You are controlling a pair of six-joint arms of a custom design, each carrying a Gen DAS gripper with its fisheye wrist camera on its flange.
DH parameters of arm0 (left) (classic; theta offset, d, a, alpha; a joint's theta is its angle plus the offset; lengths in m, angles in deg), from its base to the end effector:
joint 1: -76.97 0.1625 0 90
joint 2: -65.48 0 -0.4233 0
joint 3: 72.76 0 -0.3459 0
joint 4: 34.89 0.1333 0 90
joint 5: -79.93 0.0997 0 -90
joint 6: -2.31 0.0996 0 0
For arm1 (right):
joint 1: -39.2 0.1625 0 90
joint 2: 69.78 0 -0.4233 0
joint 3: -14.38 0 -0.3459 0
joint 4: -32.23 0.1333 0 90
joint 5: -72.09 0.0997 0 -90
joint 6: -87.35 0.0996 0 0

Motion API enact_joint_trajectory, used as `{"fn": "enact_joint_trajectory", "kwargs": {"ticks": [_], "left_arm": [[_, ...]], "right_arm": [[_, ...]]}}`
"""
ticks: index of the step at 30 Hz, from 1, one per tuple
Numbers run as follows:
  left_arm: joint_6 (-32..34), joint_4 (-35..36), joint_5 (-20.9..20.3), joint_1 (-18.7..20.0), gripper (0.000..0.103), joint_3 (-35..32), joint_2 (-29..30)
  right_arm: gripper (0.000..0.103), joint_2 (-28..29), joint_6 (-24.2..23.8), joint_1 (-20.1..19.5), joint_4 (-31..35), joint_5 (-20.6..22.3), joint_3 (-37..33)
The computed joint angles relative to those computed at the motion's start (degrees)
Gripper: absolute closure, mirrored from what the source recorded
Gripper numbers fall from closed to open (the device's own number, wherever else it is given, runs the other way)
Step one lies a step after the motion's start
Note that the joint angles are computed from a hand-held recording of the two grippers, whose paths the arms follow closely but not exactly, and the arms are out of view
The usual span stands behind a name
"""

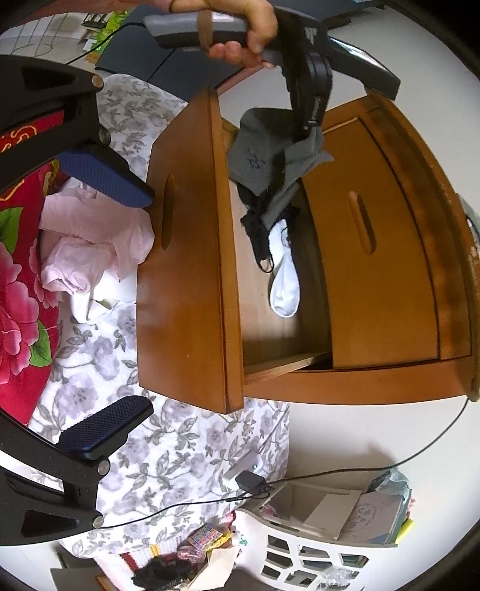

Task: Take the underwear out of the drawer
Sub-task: 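Lift the grey cloth up out of the drawer with the left tool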

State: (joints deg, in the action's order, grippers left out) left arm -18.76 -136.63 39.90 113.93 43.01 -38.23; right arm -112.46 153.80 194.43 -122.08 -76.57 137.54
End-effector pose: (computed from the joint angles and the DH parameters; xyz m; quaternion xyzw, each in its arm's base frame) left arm -0.1435 -0.3702 0.4369 0.2507 0.8710 -0.2525 0.3386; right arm 0.4286 -0.1446 0.0308 0.0597 -0.8638 0.3923 0.3104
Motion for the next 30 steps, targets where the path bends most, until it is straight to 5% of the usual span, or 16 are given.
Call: {"fn": "enact_joint_trajectory", "kwargs": {"ticks": [8,18,30], "left_arm": [[-2.97,3.09,0.68,-5.46,0.097,-1.25,-4.18],[-7.90,7.10,3.78,-17.42,0.097,-5.28,-9.36],[-25.83,25.02,6.60,-34.53,0.097,-12.45,-14.47]], "right_arm": [[0.000,-0.46,2.20,2.16,4.28,-1.07,-1.89],[0.000,-1.20,5.35,4.85,10.88,-2.27,-4.54],[0.000,-1.81,8.58,7.86,18.08,-3.48,-7.83]]}}
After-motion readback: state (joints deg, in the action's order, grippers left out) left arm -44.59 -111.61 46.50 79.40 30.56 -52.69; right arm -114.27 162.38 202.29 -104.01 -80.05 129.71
